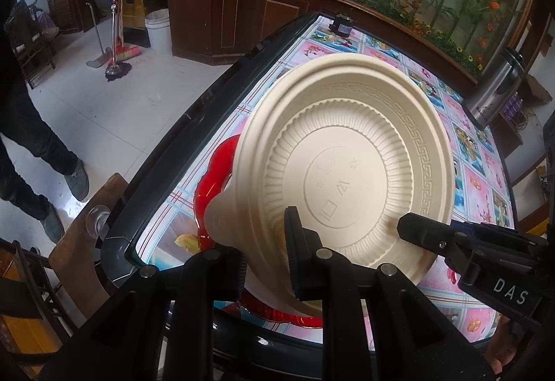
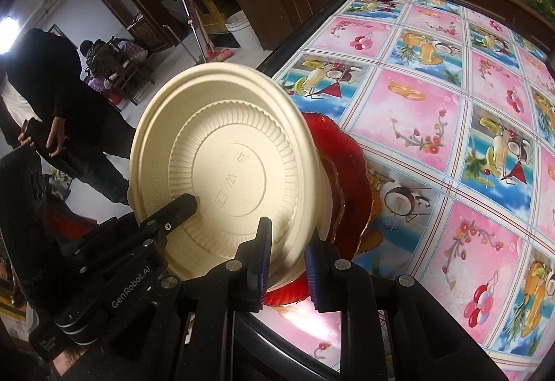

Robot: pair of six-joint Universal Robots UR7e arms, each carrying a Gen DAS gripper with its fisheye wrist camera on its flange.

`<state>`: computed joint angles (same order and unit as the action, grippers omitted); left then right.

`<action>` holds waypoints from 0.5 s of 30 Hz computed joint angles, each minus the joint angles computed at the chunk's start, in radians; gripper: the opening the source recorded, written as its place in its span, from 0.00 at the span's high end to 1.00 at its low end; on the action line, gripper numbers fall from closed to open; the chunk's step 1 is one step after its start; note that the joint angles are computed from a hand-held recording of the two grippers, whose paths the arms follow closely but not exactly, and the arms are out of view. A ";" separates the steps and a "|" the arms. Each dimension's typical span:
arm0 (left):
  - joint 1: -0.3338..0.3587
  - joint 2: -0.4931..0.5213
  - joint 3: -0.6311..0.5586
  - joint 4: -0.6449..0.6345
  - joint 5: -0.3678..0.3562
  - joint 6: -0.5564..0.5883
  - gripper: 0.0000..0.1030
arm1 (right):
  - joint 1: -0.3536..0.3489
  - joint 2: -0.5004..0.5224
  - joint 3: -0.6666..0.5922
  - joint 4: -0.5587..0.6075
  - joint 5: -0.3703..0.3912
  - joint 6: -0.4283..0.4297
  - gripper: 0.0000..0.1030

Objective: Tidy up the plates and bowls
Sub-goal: 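Lower the beige bowl onto the top of the plate stack, then open both grippers to release the beige bowl on the stack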

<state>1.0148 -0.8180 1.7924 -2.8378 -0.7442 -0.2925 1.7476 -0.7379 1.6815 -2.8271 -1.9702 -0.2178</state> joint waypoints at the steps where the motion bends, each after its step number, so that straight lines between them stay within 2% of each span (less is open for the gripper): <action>1: -0.003 0.004 0.001 -0.005 0.014 0.005 0.83 | -0.001 -0.001 0.002 -0.005 0.002 0.001 0.79; 3: -0.006 0.007 0.000 -0.005 0.024 0.006 0.82 | -0.001 -0.005 0.008 -0.025 0.008 -0.004 0.64; 4: -0.007 0.008 0.000 -0.006 0.026 0.007 0.81 | 0.000 -0.006 0.010 -0.042 0.004 -0.007 0.61; 6: -0.007 0.007 -0.001 -0.006 0.025 0.005 0.79 | 0.003 -0.006 0.011 -0.055 -0.003 -0.010 0.59; 8: -0.007 0.003 0.003 -0.016 0.017 0.008 0.71 | 0.003 -0.010 0.011 -0.056 0.004 -0.010 0.59; 13: -0.019 0.003 0.010 -0.037 0.040 0.018 0.41 | 0.005 -0.009 0.014 -0.065 0.009 -0.015 0.59; 15: -0.023 0.004 0.013 -0.049 0.053 0.019 0.39 | 0.004 -0.010 0.016 -0.070 0.017 -0.017 0.56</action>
